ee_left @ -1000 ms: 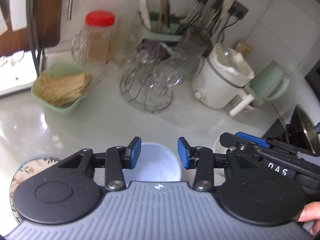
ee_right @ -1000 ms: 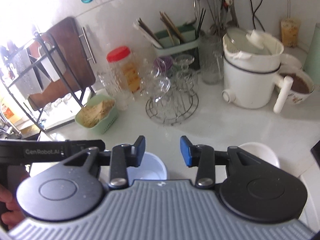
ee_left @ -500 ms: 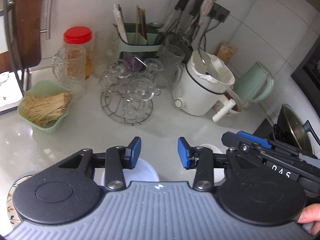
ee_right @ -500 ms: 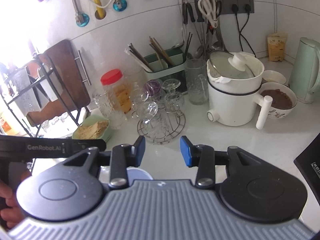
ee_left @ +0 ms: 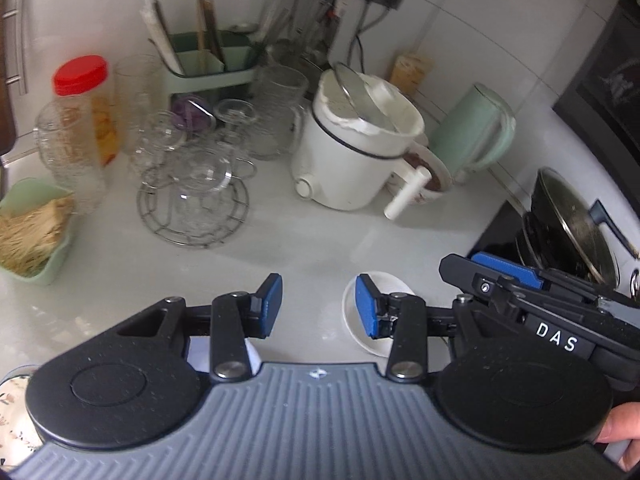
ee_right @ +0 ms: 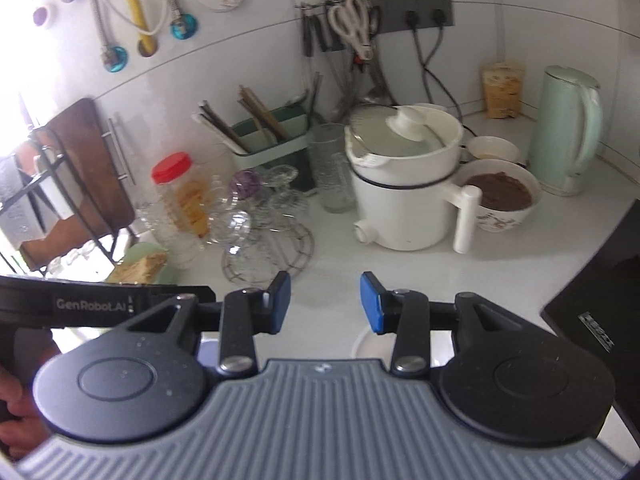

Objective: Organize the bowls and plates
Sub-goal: 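Move both tools toward the rim of the white ceramic bowl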

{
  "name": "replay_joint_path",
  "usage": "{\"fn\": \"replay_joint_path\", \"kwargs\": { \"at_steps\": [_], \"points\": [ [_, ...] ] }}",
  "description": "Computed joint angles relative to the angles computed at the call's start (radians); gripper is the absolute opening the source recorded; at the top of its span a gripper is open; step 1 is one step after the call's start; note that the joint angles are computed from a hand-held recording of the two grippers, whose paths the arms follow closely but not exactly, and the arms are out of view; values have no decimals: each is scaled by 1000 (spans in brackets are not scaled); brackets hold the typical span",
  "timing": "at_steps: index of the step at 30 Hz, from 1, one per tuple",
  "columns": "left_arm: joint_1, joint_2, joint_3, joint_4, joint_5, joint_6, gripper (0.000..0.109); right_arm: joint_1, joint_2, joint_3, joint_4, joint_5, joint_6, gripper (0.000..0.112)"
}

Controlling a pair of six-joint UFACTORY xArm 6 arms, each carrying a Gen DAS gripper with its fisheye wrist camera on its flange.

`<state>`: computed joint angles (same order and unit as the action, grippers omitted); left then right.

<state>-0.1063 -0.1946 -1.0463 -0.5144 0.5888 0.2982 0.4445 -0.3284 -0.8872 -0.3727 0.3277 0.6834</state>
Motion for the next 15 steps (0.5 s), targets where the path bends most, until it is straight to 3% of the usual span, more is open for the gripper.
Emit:
{"fn": "replay_joint_path", "kwargs": {
  "at_steps": [5,11,15],
  "points": [
    [-31,54,-56,43,34,-11,46,-15,-29,27,18,37,19,42],
    [-70,141,-127,32,37,25,46,-45,-34,40,-54,45,78,42],
    [-89,218,-180,74,46,9,46,-52,-9,35,-172,72,174,42]
  ]
}}
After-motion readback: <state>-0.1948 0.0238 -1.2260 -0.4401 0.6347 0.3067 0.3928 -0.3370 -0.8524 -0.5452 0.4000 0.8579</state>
